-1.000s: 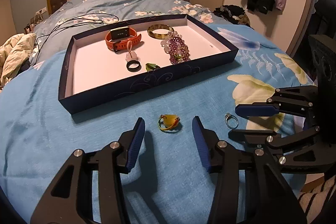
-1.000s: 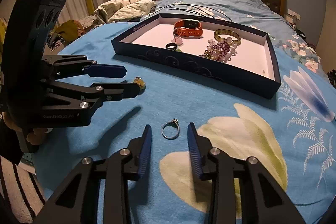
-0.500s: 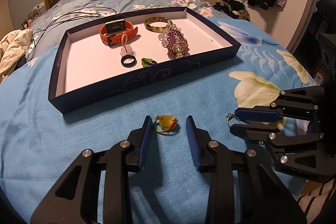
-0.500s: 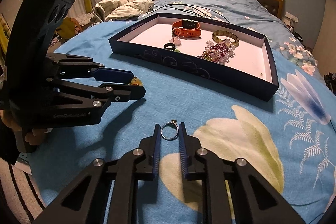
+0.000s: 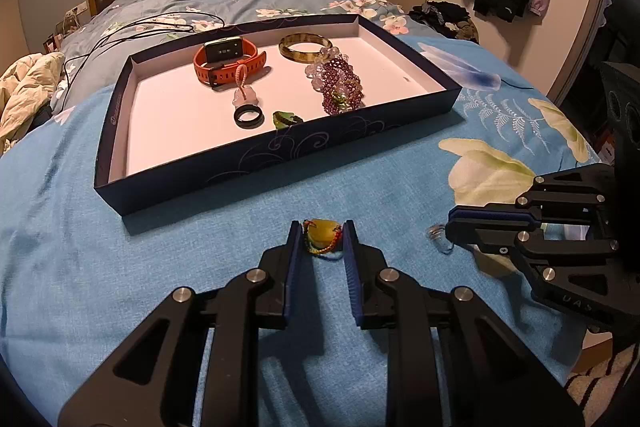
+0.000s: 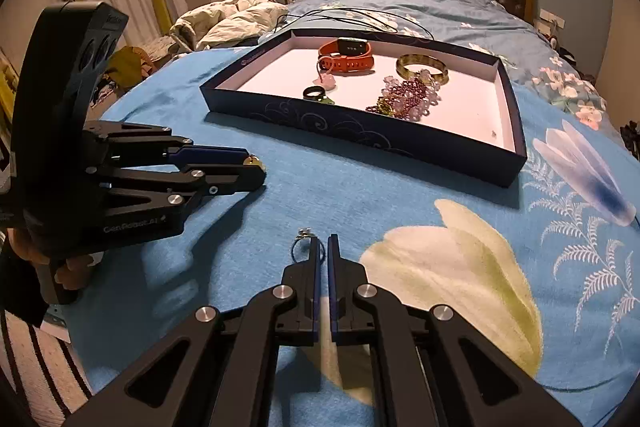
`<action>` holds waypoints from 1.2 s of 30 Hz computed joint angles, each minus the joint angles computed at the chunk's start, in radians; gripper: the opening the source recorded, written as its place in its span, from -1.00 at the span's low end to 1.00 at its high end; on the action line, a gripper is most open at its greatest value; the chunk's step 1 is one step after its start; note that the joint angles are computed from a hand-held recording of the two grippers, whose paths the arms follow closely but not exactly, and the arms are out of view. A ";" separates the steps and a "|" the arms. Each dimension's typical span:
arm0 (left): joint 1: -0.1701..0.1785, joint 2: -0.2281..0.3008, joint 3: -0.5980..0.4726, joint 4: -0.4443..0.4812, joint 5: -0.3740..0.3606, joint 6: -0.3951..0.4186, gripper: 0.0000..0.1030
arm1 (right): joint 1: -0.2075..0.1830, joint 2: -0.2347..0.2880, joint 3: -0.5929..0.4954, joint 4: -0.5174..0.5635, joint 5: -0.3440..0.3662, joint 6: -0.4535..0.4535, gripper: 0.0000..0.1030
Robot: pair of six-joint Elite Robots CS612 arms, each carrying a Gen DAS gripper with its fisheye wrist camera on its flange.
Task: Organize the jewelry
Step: 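Grasp the yellow-orange ring with the left gripper while the right gripper grasps the silver ring, then carry the yellow ring with the left gripper while the right gripper carries the silver ring toward the tray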
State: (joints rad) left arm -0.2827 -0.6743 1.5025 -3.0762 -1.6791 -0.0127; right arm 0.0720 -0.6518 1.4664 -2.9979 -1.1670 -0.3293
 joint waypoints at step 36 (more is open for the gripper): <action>-0.005 -0.011 0.022 -0.038 0.012 0.001 -0.63 | -0.002 0.005 -0.015 -0.021 0.025 0.022 -0.69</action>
